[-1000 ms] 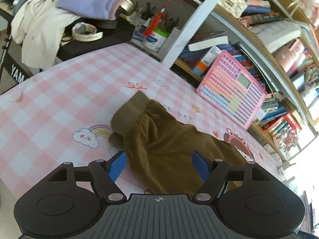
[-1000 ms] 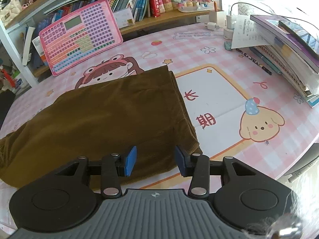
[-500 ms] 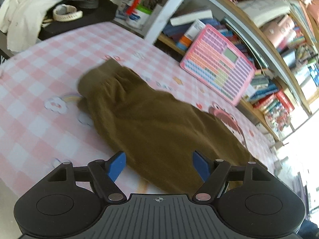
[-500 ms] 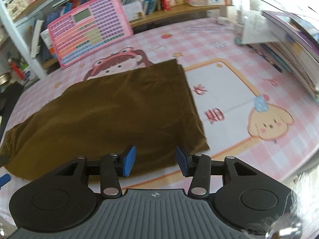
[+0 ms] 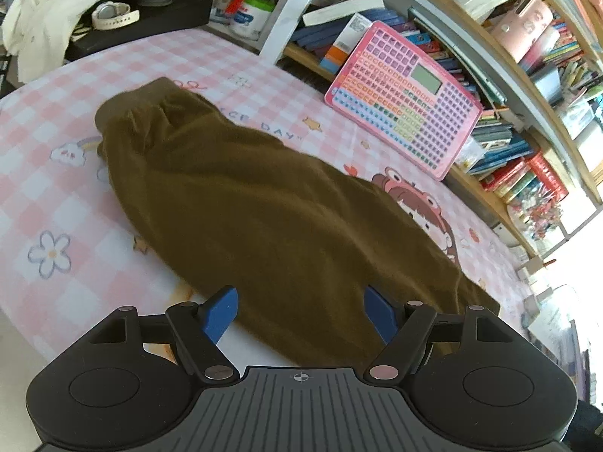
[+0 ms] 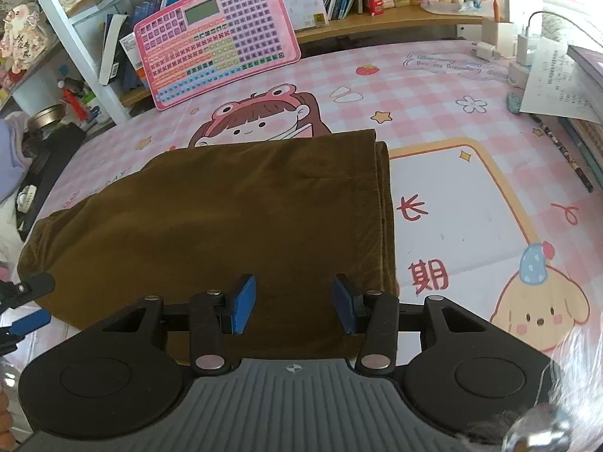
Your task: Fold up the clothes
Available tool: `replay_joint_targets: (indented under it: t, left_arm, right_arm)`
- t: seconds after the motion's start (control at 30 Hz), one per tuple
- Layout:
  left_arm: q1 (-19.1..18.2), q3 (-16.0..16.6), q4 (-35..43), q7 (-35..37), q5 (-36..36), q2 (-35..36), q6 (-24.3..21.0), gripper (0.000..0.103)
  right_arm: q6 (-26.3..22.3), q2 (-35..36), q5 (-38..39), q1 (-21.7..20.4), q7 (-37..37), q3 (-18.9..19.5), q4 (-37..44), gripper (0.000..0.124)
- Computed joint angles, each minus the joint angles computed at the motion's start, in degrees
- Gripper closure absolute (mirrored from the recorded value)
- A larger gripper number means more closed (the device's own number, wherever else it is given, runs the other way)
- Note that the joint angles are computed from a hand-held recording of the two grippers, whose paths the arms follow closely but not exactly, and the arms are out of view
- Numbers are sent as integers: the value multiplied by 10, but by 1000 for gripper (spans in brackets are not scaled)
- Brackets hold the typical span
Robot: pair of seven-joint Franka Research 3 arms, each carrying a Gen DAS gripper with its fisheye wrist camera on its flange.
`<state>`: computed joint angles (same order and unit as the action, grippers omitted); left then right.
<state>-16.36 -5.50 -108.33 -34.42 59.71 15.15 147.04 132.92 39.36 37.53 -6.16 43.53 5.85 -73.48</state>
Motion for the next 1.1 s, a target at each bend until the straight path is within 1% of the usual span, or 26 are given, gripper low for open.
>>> replay_joint_targets:
  t: [0.17, 0.23, 0.4, 0.47, 0.6, 0.67, 0.8, 0.9, 1.1]
  left_arm:
    - [-16, -8, 38, 15, -38, 25, -45, 27]
    - [-21, -9, 49, 19, -52, 33, -53, 27]
    - [-24, -5, 55, 23, -80, 45, -33, 27]
    - [-29, -3, 56, 21, -88, 44, -44, 27]
    - [-36, 3, 42, -10, -85, 31, -70, 27]
    - [-36, 4, 32, -35, -81, 23, -81, 27]
    - [-32, -3, 7, -80, -73, 3, -96, 27]
    - [-26, -10, -3, -87, -74, -5, -106, 27]
    - [-17, -19, -24, -104, -69, -21, -113, 27]
  right_arm:
    - [-55, 41, -8, -12, -11, 5, 67, 81]
    - [-76, 55, -14, -15, -12, 5, 89, 80]
    - [-113, 81, -24, -17, -17, 8, 130, 76]
    - [-123, 87, -29, -16, -22, 9, 140, 74]
    - [-132, 94, -37, -12, -32, 9, 152, 71]
    - [-132, 94, -38, -12, -37, 10, 153, 67]
    - [-134, 93, -40, -9, -42, 10, 151, 65]
    - [-135, 88, -37, -7, -50, 12, 144, 65]
    - [-125, 71, -34, -2, -59, 10, 118, 65]
